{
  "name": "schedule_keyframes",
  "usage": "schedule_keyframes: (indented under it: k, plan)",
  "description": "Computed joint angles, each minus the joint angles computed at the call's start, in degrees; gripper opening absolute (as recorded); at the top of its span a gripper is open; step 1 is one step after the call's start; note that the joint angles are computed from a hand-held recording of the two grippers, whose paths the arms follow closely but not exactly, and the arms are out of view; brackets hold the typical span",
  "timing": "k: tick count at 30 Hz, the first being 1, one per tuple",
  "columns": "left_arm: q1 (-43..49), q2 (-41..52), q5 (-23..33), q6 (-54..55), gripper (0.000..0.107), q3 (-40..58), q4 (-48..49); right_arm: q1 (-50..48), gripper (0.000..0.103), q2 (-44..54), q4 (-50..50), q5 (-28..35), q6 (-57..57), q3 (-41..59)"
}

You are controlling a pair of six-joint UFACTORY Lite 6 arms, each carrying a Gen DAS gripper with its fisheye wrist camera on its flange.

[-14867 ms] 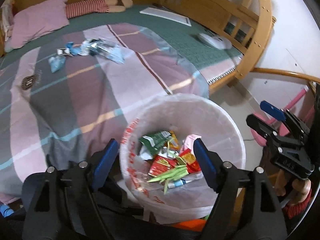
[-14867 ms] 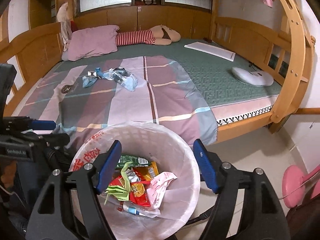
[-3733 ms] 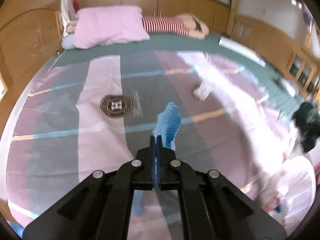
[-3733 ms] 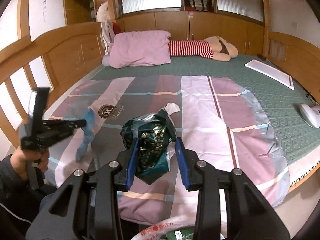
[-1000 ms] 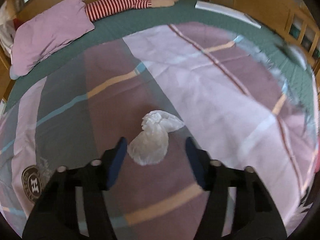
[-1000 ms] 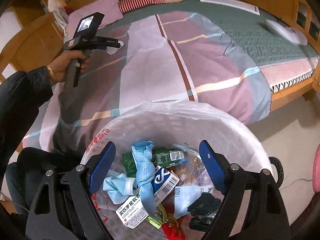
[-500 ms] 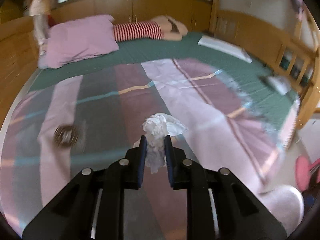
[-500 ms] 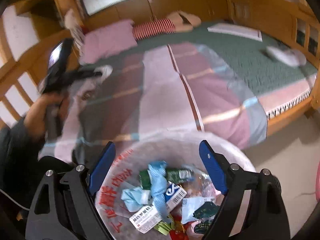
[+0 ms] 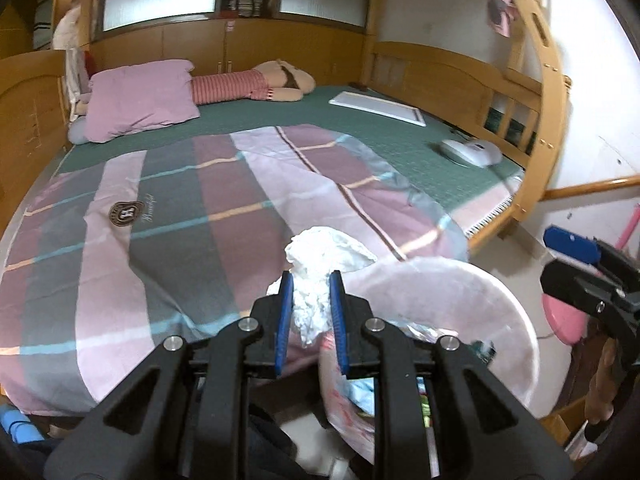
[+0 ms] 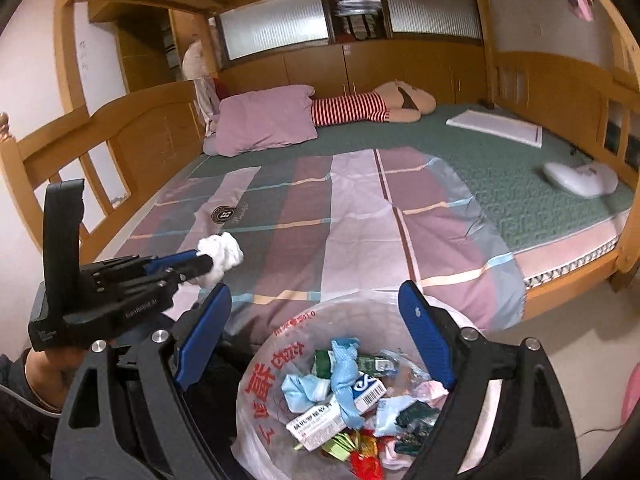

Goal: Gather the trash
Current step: 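Carry the white tissue with the left gripper over the bin and release it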

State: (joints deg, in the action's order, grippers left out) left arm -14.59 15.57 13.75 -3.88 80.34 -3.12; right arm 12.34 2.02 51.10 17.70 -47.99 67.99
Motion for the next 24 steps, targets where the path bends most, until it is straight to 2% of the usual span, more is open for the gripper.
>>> schedule_keyframes:
  k: [3, 6, 10, 13, 24]
  plan:
    - [-2.03, -1.95, -0.38, 3.22, 0.019, -2.49, -2.92, -0.49, 0.084, -3.43, -1.16, -0.58, -0.08, -2.9]
    - [-3.01, -1.44, 0.48, 10.35, 0.019, -2.07, -10.35, -1.4, 0.084, -5.04, -4.68, -1.01, 1.96, -4.1]
    - [-3.78, 0.85, 2.96, 19.03, 0.019, 0.53, -20.35, -4.15, 0.087, -6.56, -2.43, -0.47, -0.38, -5.32]
    - [-5.88, 2.33, 3.47, 15.19, 0.019, 1.89, -16.42, -5.58, 0.09, -7.84, -2.65, -2.02, -1.02, -6.88]
    - [-7.57, 6.07, 6.43, 21.11, 0.023, 5.11, -22.33, -8.46, 0.094, -7.32, 2.02, -2.01, -5.19, -7.34]
